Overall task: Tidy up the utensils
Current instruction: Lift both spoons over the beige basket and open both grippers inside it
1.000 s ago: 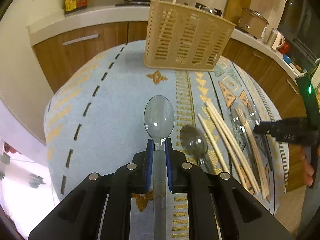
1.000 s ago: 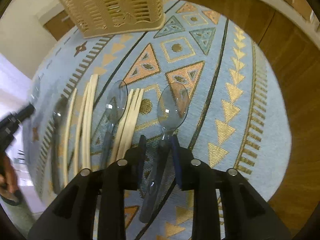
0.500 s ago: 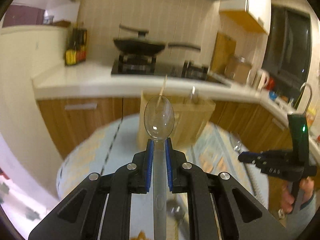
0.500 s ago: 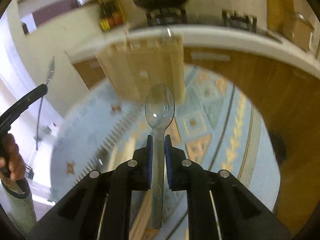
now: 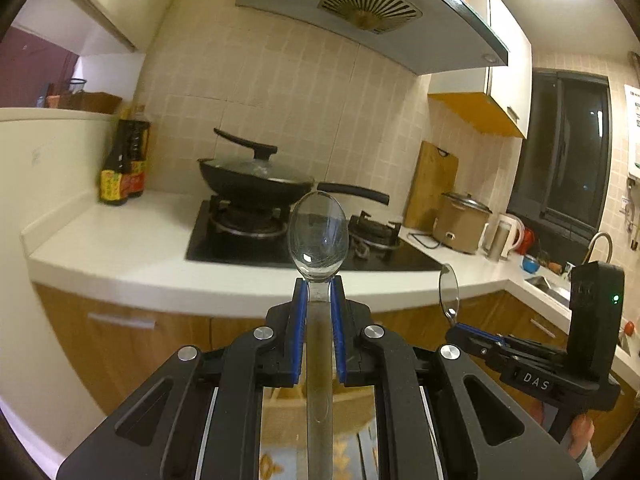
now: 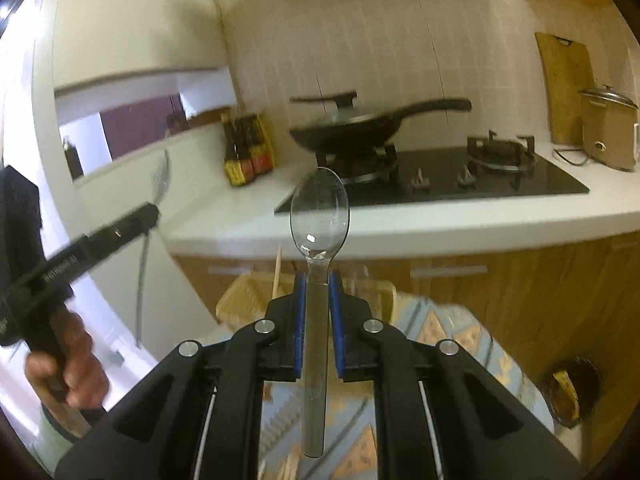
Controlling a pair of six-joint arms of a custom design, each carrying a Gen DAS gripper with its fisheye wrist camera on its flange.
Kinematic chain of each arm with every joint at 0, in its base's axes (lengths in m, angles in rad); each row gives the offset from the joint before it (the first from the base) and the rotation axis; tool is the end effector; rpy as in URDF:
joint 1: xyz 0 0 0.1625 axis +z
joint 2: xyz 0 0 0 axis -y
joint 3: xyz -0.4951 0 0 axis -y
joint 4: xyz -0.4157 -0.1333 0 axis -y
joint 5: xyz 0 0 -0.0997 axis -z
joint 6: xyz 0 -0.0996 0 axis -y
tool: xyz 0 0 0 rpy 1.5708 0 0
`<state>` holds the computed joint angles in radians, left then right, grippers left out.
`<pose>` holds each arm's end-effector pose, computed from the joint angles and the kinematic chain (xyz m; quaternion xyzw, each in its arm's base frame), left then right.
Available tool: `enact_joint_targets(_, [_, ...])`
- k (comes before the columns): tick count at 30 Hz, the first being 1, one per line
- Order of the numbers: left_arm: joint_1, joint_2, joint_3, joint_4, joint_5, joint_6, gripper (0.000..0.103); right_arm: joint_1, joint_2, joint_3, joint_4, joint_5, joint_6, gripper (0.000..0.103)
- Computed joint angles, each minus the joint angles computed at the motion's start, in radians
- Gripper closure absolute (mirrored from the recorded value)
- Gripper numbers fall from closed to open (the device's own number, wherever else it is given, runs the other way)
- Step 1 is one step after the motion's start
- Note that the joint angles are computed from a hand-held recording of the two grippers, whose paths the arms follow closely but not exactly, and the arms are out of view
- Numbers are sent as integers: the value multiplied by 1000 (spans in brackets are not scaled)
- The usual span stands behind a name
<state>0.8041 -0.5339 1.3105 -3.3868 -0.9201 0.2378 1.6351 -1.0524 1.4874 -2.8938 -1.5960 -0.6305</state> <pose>-0.4444 -0.7404 0.1689 0.2568 0.7973 -0.5267 0.1448 0.1795 -0.7525 0.4319 0.3023 -0.8509 0.4092 0.1309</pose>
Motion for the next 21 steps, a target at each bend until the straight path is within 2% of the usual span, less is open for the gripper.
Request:
enact_joint_targets(5, [31,79,-126,-30,-28,62,93,3,73,-63,-123,25,-23,94])
enact_joint_targets(12, [76,153,-246,-12,-56,58,93,-10,161,-167,-143,15,-3,94])
enact_joint_targets(17, [93,190,-289,-28,-47,74,93,-22,201,-184,-206,-2,-24,94])
enact_joint_targets(21, [98,220,-312,-72,-10,113,93,-31,216,-176,-253,-12,-41,94])
